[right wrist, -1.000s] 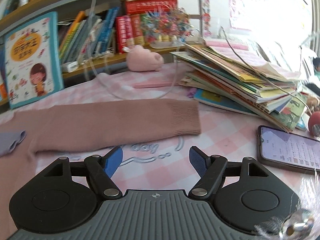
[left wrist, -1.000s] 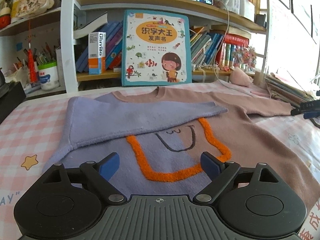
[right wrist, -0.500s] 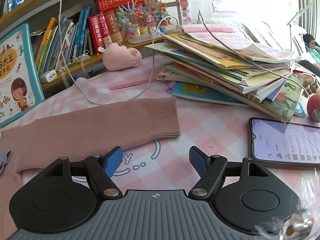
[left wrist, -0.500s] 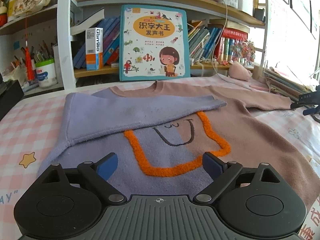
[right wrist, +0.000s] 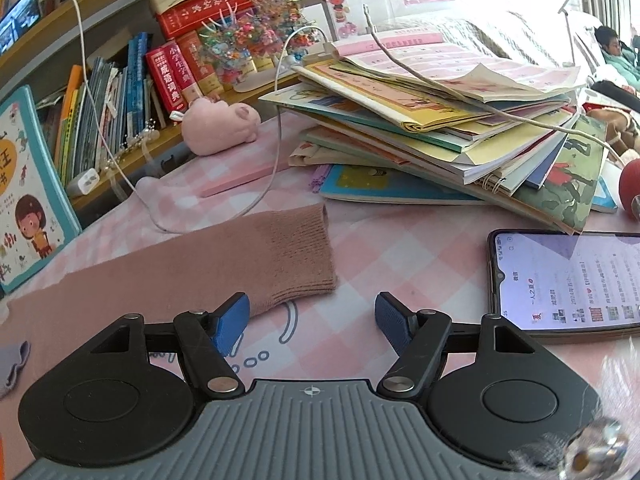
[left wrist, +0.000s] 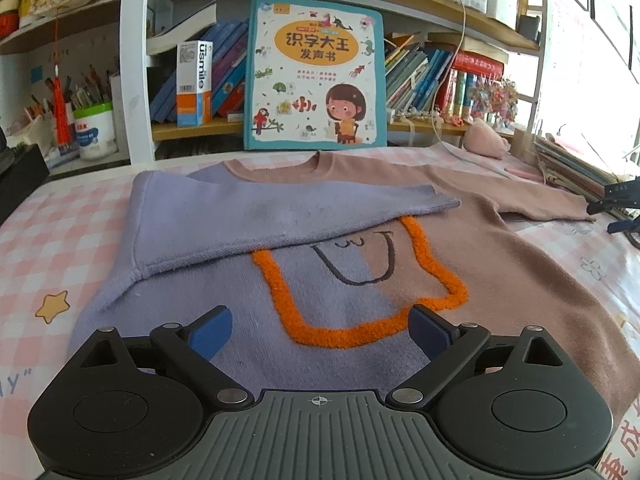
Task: Fold clothes
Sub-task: 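Move the right gripper to the pink sleeve cuff and grasp it, then lift the pink sleeve and fold it across the sweater body with the right gripper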
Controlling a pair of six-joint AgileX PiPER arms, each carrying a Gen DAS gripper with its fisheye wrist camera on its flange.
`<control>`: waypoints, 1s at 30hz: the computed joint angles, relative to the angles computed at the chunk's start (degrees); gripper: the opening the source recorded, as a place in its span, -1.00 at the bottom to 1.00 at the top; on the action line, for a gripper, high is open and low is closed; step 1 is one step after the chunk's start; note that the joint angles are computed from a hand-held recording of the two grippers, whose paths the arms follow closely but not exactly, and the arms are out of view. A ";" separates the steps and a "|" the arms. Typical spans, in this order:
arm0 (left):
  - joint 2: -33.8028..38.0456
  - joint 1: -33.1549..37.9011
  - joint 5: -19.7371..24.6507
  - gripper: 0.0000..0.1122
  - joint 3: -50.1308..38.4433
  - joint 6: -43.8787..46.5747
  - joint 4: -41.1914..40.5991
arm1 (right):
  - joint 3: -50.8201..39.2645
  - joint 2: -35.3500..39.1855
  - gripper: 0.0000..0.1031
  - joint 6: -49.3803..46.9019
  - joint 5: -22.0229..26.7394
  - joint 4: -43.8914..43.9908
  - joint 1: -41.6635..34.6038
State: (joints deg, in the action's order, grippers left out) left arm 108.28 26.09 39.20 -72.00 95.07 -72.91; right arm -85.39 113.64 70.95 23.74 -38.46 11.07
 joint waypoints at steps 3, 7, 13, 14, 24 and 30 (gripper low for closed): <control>0.03 -0.15 -0.28 0.73 -0.10 -0.46 0.31 | -0.56 0.32 0.28 -0.56 -0.36 1.36 -0.56; -0.18 -0.48 -1.19 0.74 0.23 -0.31 0.20 | -3.33 1.87 0.13 -2.83 0.59 3.78 -1.09; -0.06 -0.75 -1.57 0.74 0.02 -0.89 1.03 | -10.06 6.11 0.02 -6.95 3.61 5.03 -0.60; -0.09 -0.85 -1.65 0.74 0.03 -0.96 1.23 | -11.40 7.00 0.01 -7.56 4.76 4.13 0.02; -0.12 -0.78 -1.38 0.74 0.26 -0.26 0.89 | -15.51 9.58 -0.77 -15.89 7.18 5.72 1.39; -0.09 -0.81 -1.32 0.74 0.14 -0.56 0.96 | -13.67 6.97 -0.82 -14.26 3.96 7.94 1.17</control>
